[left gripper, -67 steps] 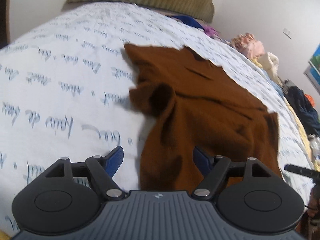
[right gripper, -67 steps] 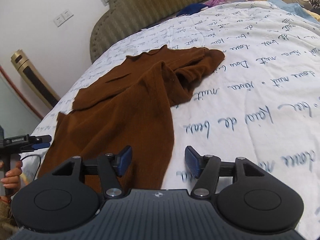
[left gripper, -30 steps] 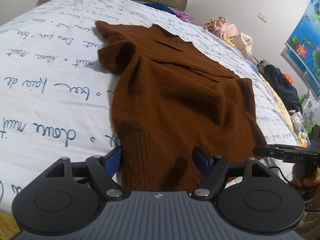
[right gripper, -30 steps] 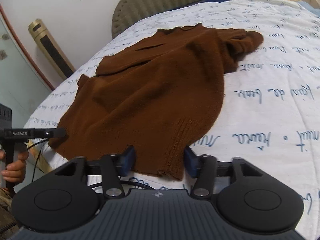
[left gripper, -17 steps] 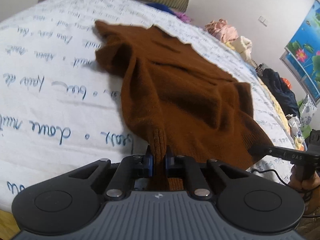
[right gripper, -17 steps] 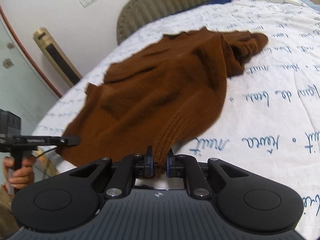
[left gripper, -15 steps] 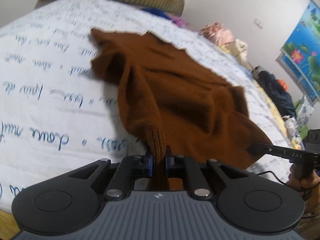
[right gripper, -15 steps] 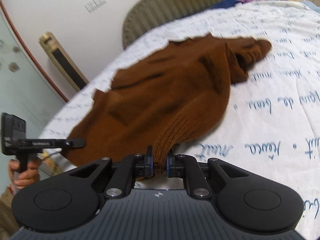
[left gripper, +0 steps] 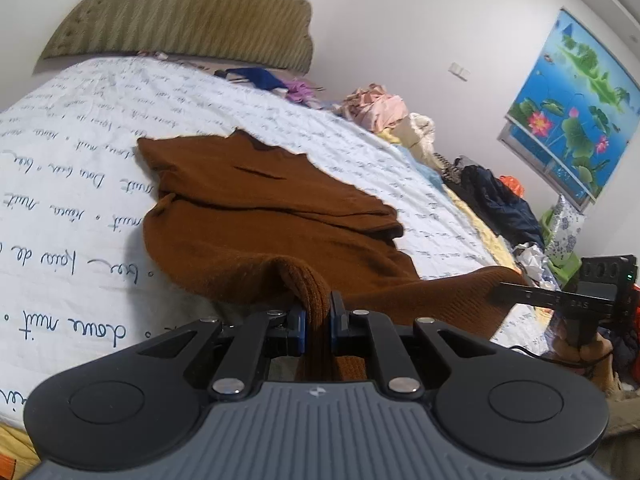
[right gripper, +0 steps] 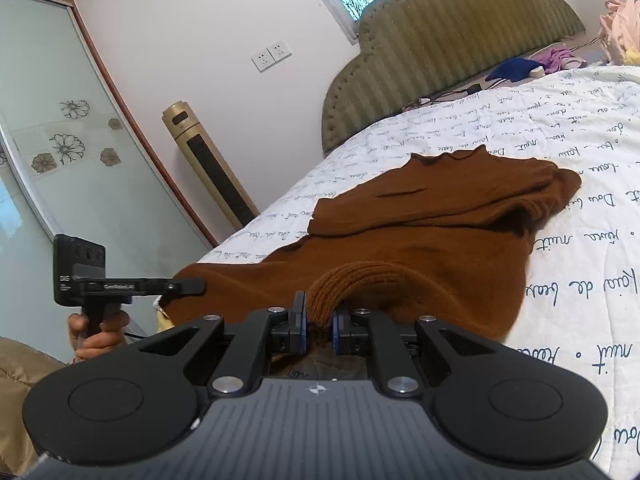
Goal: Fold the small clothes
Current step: 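Lift the hem with both tools and fold it over toward the collar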
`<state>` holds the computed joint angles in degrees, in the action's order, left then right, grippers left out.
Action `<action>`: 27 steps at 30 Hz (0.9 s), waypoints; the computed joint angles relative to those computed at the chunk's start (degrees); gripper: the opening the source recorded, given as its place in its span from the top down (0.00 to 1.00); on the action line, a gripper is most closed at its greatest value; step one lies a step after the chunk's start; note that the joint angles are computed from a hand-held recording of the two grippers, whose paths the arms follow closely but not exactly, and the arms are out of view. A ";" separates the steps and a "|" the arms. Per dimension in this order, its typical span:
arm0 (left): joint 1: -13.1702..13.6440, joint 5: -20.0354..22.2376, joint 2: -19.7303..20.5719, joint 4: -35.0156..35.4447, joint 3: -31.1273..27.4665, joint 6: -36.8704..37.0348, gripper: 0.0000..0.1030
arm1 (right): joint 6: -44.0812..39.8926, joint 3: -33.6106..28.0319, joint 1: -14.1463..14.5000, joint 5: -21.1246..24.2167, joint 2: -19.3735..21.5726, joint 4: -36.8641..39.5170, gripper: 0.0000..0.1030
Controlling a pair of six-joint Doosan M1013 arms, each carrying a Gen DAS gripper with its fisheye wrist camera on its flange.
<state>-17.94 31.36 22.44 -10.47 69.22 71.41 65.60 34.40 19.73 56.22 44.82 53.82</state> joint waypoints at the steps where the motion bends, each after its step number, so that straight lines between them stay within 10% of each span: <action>1: 0.10 0.81 0.34 -0.03 -0.50 -0.63 0.90 | 1.02 -0.23 0.05 -0.13 0.15 -0.56 0.84; 27: 0.91 8.76 7.63 8.12 -15.68 -4.72 0.90 | 17.41 -23.52 0.35 -0.91 12.21 -9.06 0.84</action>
<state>-17.03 40.12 30.07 -2.36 53.54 66.69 83.00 10.88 20.08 55.31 57.03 44.76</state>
